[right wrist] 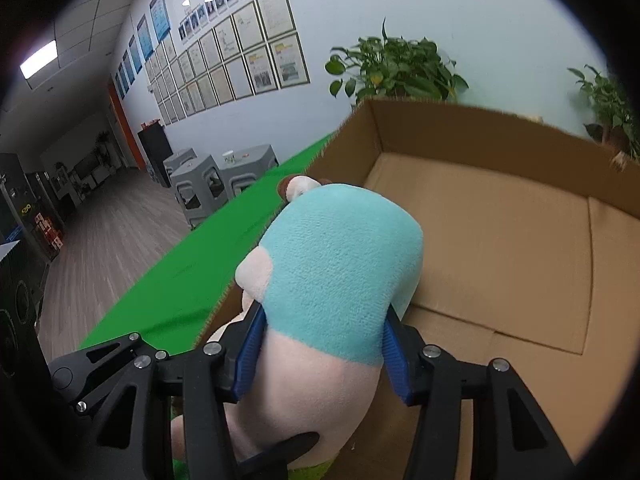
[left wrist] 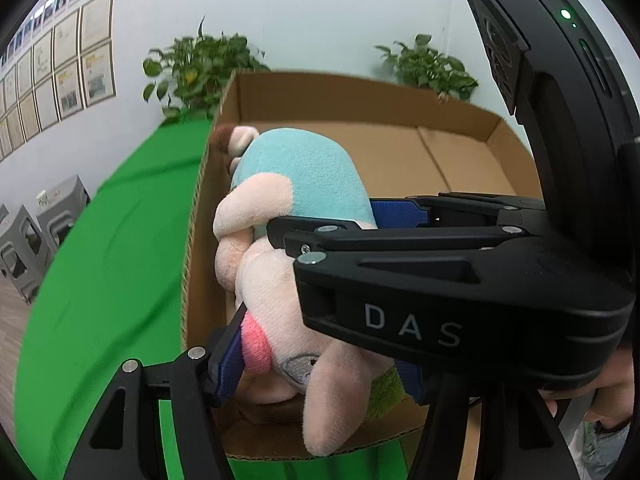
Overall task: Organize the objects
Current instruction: 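Carry the plush pig into the cardboard tray and release both grippers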
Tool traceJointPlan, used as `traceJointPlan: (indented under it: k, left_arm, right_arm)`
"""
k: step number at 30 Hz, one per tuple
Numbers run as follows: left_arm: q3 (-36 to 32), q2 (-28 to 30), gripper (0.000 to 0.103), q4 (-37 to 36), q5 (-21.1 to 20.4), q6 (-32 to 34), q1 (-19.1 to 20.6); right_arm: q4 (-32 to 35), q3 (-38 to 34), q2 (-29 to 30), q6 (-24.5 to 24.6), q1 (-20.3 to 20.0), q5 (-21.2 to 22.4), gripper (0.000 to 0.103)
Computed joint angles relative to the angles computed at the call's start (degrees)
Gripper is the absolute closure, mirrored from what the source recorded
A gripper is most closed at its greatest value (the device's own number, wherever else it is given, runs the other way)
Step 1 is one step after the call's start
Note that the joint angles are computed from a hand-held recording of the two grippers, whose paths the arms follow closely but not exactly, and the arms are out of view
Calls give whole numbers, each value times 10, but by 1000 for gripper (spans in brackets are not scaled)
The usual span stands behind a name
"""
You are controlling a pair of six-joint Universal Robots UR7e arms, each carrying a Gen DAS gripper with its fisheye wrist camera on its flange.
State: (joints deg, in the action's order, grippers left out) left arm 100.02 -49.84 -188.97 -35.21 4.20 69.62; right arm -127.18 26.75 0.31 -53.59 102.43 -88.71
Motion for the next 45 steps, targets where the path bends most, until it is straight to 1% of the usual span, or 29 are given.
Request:
traceJointPlan:
  k: [3,4,6,7,9,11,12,14,16,17,21,22,24,26,27,28,30,31,32,34,36,37,38,39,40,41,44,45]
  left_arm:
    - [3,2,40,-6,-13,-10,12]
    - [23,-2,40,-23,-16,-11,14]
    - [32,-9,40,-22,-13,-13,12]
    - [36,-11,40,-22,-10,-9,9]
    - [55,-22,40,-33,-2,-6,1]
    - [75,-30,41,-56,12,-4,-7]
    - [93,-36,41,-68,19,-5,-14]
    - [100,-34,41,-93,43,13,-19]
    - [107,-41,41,-82,53,0,-18]
    - [107,-45,41,-71,51,-10,-15]
    - [118,-56,41,-83,55,-17,-11]
    - [133,-59,41,-91,62,-25,-18]
    - [143,-58,41,-108,79,-18,-24]
    - [155,-57,40,-129,98,-9,-35]
    - [160,-57,39,-140,104,-3,-39]
    - [163,-57,39,-147,108,0,-43]
    - [174,-54,35,-169,128,9,-56]
    - [180,-53,28,-175,139,7,-64]
    - [184,-49,22,-197,152,19,-73]
    - [194,-36,16,-235,181,33,-98]
    - [194,-21,9,-307,197,83,-116]
    - [196,-14,4,-321,210,87,-127]
    - [193,-3,0,-354,224,111,-139]
    - [189,9,0,-397,231,143,-150]
    - [192,15,0,-417,236,152,-161]
    - [203,18,0,-414,242,138,-177]
    - [237,15,0,-354,256,51,-216]
    - [242,13,0,-338,257,32,-224]
  right_arm:
    - [-32,42,-16,-22,-1,-2,51]
    - [-41,55,-22,-27,0,-2,51]
    - [-46,62,-26,-32,0,-5,51]
    - [-46,61,-25,-33,1,-6,51]
    - [-62,82,-34,-46,1,-12,51]
    - [-71,110,-48,-64,3,-14,51]
    - [-70,113,-47,-69,5,-17,50]
    - [-103,136,-53,-79,8,-27,50]
    - [-89,119,-46,-56,9,-32,46]
    - [-85,111,-43,-49,8,-32,46]
    - [-86,100,-36,-23,9,-36,35]
    - [-88,103,-39,-14,10,-37,31]
    - [-75,87,-33,1,12,-40,29]
    - [-72,90,-41,21,11,-33,26]
    - [-78,99,-48,30,11,-31,23]
    - [-92,118,-62,41,10,-29,21]
    - [-99,142,-82,51,7,-25,17]
    - [-103,157,-95,56,5,-24,15]
    - [-122,185,-114,61,3,-28,13]
    - [-163,238,-148,64,-5,-24,0]
    - [-224,308,-190,60,-17,-23,1]
    - [-270,357,-218,56,-25,-29,1]
    - [-297,383,-232,54,-30,-30,1]
    - [-320,406,-246,51,-34,-31,1]
    - [-359,447,-269,46,-43,-35,1]
    - [-383,474,-285,47,-50,-34,1]
    - [-437,536,-321,47,-61,-27,1]
    - [-451,551,-329,45,-63,-28,1]
